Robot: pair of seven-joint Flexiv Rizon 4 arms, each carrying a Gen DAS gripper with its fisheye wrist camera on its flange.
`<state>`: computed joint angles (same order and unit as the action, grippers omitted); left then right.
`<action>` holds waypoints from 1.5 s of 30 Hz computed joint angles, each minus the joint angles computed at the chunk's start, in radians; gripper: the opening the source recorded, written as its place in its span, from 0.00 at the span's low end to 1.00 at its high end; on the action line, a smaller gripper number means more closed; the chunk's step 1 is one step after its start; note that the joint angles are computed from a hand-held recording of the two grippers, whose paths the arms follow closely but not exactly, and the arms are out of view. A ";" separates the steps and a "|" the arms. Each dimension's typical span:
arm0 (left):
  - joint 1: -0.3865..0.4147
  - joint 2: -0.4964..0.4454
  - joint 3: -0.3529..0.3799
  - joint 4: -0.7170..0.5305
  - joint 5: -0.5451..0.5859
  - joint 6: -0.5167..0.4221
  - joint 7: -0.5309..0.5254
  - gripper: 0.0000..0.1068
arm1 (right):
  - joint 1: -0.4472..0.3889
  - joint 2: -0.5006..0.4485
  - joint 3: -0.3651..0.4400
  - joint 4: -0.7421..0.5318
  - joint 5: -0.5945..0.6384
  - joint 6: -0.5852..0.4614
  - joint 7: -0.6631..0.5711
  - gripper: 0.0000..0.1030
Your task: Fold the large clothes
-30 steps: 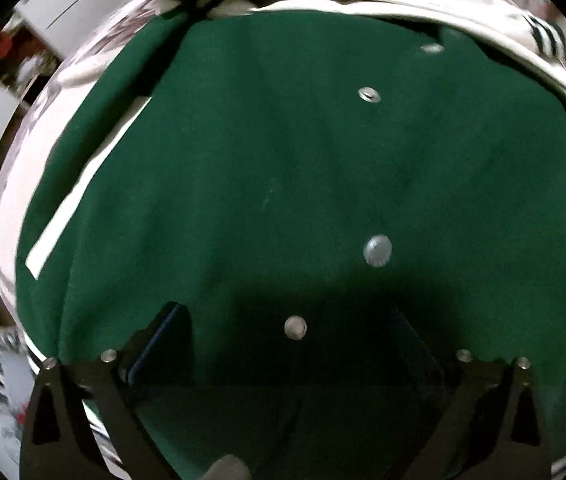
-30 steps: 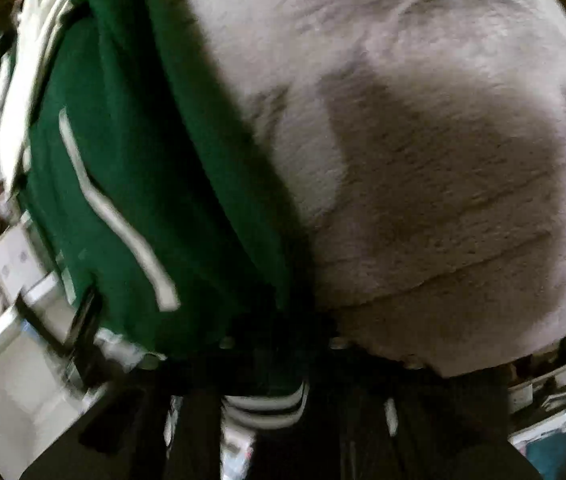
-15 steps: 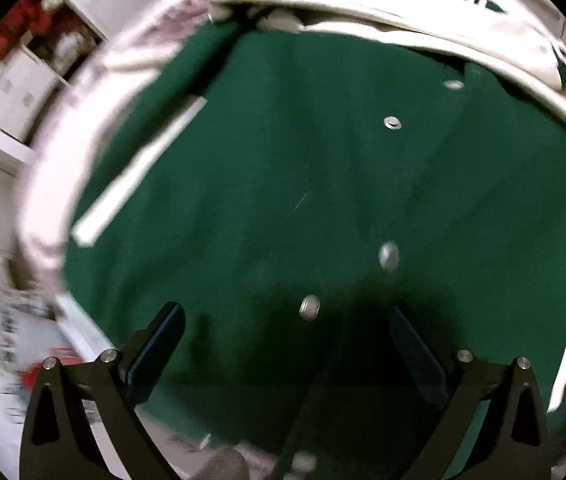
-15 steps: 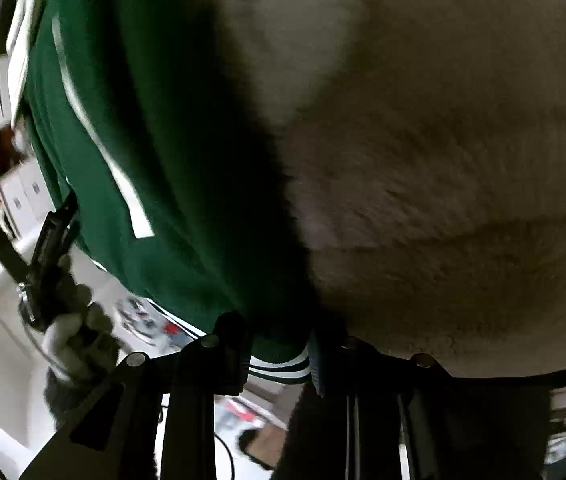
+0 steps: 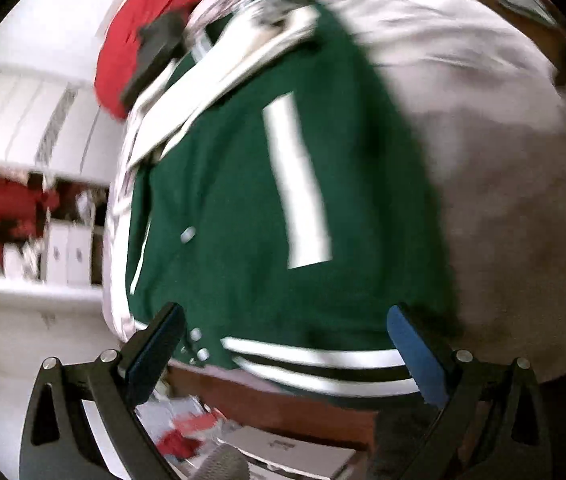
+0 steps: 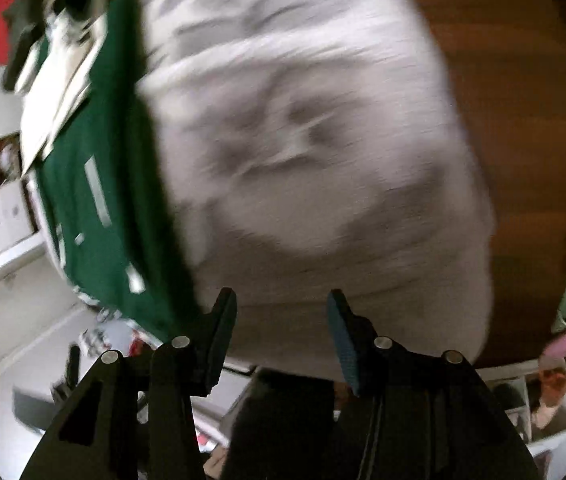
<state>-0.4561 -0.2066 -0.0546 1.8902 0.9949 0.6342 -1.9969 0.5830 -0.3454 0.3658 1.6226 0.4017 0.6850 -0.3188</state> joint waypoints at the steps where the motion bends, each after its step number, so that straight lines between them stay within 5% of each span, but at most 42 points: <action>1: -0.022 -0.028 -0.011 -0.006 0.040 -0.017 -0.025 0.96 | -0.014 0.017 -0.007 0.013 -0.003 -0.017 0.001 0.48; 5: -0.058 -0.124 -0.003 -0.039 0.080 -0.065 -0.054 0.96 | -0.044 0.086 -0.022 0.107 -0.009 -0.012 0.005 0.48; 11: -0.048 -0.112 0.031 -0.037 0.041 -0.007 -0.051 0.96 | -0.067 0.134 -0.026 0.168 0.014 0.024 -0.026 0.48; 14: 0.006 -0.095 0.044 -0.040 -0.065 0.036 0.000 0.96 | -0.073 0.114 -0.028 0.162 0.031 0.061 -0.060 0.48; 15: 0.005 -0.081 0.047 -0.036 -0.079 0.032 -0.004 0.96 | -0.049 0.073 -0.029 0.131 0.014 0.097 -0.042 0.48; 17: 0.027 -0.057 0.053 -0.035 -0.106 0.060 0.006 0.79 | -0.054 0.038 -0.032 0.109 0.010 0.153 -0.082 0.48; 18: 0.057 -0.043 0.053 -0.022 -0.158 0.104 0.033 0.47 | -0.054 0.013 -0.036 0.087 -0.002 0.182 -0.100 0.48; 19: 0.071 -0.032 0.054 -0.019 -0.190 0.116 0.045 0.27 | -0.059 -0.011 -0.038 0.068 -0.010 0.214 -0.125 0.52; 21: 0.087 -0.014 0.057 -0.016 -0.211 0.142 0.051 0.20 | -0.075 -0.071 -0.036 0.016 -0.011 0.299 -0.188 0.58; 30: 0.109 0.018 0.047 -0.014 -0.230 0.149 0.030 0.18 | -0.195 -0.492 0.100 -0.446 0.086 0.536 -0.493 0.78; 35: 0.135 0.010 0.050 -0.029 -0.277 0.149 0.065 0.18 | -0.181 -0.691 0.146 -0.737 0.100 0.478 -0.544 0.86; 39: 0.152 0.004 0.054 -0.032 -0.325 0.158 0.094 0.18 | -0.148 -0.770 0.108 -0.891 0.119 0.367 -0.482 0.86; 41: 0.162 0.009 0.058 -0.030 -0.346 0.171 0.115 0.18 | -0.128 -0.788 0.081 -0.949 0.116 0.315 -0.455 0.80; 42: 0.166 0.013 0.060 -0.027 -0.355 0.178 0.125 0.18 | -0.114 -0.803 0.065 -0.991 0.104 0.274 -0.448 0.69; 43: 0.175 0.018 0.061 -0.023 -0.373 0.190 0.140 0.17 | -0.098 -0.817 0.044 -1.033 0.087 0.221 -0.434 0.42; 45: 0.194 0.036 0.065 -0.012 -0.412 0.215 0.174 0.17 | -0.059 -0.846 -0.023 -1.134 0.031 0.089 -0.344 0.30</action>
<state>-0.2616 -0.1708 0.0103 1.8782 0.5829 0.8488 -1.8232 0.5240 -1.1917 0.3425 0.4886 0.4322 0.7738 -0.6632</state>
